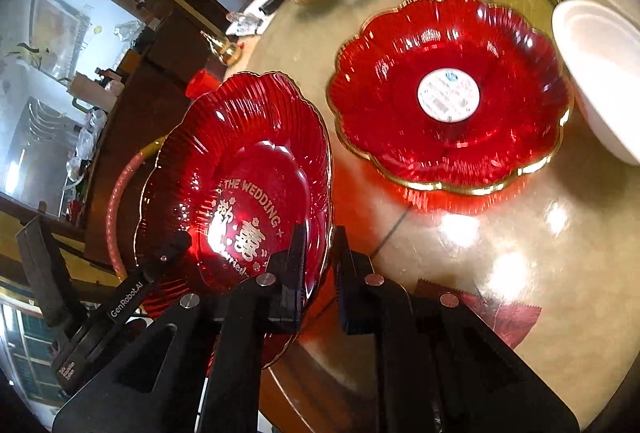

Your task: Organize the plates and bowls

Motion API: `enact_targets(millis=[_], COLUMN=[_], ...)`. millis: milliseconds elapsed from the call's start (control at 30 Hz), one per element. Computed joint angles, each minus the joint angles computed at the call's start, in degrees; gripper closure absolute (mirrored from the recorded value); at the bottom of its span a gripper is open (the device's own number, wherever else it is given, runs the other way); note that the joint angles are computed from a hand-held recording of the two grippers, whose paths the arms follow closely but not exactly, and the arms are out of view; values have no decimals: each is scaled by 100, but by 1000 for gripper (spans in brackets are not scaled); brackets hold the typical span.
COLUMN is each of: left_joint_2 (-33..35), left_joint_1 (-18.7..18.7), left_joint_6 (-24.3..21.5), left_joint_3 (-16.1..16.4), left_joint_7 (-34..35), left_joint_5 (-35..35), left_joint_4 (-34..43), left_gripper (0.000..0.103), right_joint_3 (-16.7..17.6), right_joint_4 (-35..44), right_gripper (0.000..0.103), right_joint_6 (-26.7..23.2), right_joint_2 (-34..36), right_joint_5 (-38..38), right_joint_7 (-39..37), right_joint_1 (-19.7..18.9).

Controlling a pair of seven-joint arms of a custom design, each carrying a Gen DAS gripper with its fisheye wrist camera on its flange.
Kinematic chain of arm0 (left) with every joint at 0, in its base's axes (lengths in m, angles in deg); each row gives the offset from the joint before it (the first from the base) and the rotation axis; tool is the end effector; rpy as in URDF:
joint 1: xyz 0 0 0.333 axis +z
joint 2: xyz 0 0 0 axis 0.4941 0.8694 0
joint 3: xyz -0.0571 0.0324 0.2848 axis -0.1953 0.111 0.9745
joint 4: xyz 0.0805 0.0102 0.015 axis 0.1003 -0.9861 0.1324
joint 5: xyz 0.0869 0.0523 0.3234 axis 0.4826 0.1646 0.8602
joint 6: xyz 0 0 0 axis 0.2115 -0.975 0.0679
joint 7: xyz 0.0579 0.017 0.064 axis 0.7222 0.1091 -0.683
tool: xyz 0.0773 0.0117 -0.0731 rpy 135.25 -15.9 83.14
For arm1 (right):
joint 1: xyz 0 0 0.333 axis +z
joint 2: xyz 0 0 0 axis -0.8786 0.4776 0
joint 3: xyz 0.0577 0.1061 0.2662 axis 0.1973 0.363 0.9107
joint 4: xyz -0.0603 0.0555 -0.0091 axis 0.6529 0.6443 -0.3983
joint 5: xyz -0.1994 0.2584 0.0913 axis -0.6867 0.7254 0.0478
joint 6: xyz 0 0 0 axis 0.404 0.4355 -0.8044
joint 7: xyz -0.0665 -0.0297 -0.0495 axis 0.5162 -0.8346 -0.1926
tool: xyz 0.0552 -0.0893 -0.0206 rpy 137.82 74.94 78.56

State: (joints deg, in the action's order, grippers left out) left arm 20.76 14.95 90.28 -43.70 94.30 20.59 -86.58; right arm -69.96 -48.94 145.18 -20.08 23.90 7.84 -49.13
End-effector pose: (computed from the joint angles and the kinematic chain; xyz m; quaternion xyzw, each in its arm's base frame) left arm 0.4891 -0.2300 0.3925 -0.7360 0.6083 -0.2666 0.1312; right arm 0.5016 0.1145 0.3814 -0.5863 0.7428 0.0384 0.3209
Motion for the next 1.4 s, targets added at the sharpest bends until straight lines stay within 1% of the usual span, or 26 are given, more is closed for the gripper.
enact_targets(millis=[67, 133, 300, 467, 600, 700, 767, 800, 833, 900, 933, 967, 1000, 1033, 1067, 1100, 1133, 1167, 1233, 1300, 1367, 1400], left_joint_2=[16, 83, 265, 300, 296, 311, 306, 298, 265, 191, 141, 109, 82, 54, 26, -20, -76, -149, -305, -446, -494, -478], left_joint_1=[-50, -49, -50, -93, -108, -34, 77, 56, -18, -46, -96, -115, -99, -57, -28, -15, 10, 27, 50, 144, 248, 290], left_joint_6=[-43, -100, -210, -207, -221, -201, -159, -132, -160, -3, 90, 55, 6, 3, -20, -57, -62, -54, -120, -116, -73, -16], left_joint_3=[64, 71, 48, 105, 123, 56, -68, -43, 41, 111, 198, 233, 227, 198, 185, 187, 192, 215, 266, 217, 94, 14], left_joint_7=[-155, -201, -72, -97, -91, 40, 358, 366, 240, 66, -151, -273, -315, -295, -299, -352, -411, -538, -1003, -1354, -1342, -1119], left_joint_5=[203, 253, 138, 132, 137, -96, -473, -495, -387, -295, -131, -29, 9, 0, 21, 86, 165, 322, 850, 1316, 1488, 1382], left_joint_4=[72, 150, 261, 269, 267, 257, 211, 202, 196, 105, 51, 50, 49, 25, 5, -27, -70, -125, -162, -153, -31, 61], left_gripper=[86, 86, 86, 86, 85, 84, 72, 55, 35, 21, 21, 21, 21, 21, 21, 21, 21, 21, 21, 21, 21, 21], right_joint_3=[6, 11, 28, 47, 31, 30, 33, 30, 23, 10, -4, -21, -41, -62, -99, -146, -210, -274, -424, -537, -655, -693], right_joint_4=[47, 92, 126, 153, 218, 264, 262, 252, 223, 158, 120, 80, 47, -22, -106, -178, -306, -402, -640, -801, -930, -973], right_gripper=[91, 91, 91, 91, 91, 90, 90, 89, 89, 89, 89, 89, 82, 68, 59, 48, 45, 45, 45, 45, 45, 45], right_joint_6=[-42, -112, -245, -309, -401, -523, -574, -587, -566, -530, -531, -535, -552, -585, -631, -672, -713, -740, -792, -783, -832, -867], right_joint_2=[44, 105, 206, 241, 272, 285, 269, 259, 235, 167, 122, 63, 8, -98, -209, -291, -446, -545, -773, -895, -938, -936], right_joint_5=[120, 224, 314, 416, 348, 477, 656, 711, 731, 888, 1000, 1110, 1242, 1543, 1843, 2091, 2466, 2697, 3212, 3633, 4030, 4155], right_joint_7=[-90, -144, -151, -232, -192, -245, -364, -410, -416, -530, -601, -669, -787, -1051, -1314, -1542, -1834, -2009, -2335, -2509, -2622, -2619], right_joint_1=[-21, -47, -100, -135, -154, -200, -232, -236, -231, -236, -246, -253, -261, -283, -296, -300, -319, -323, -367, -414, -511, -560])
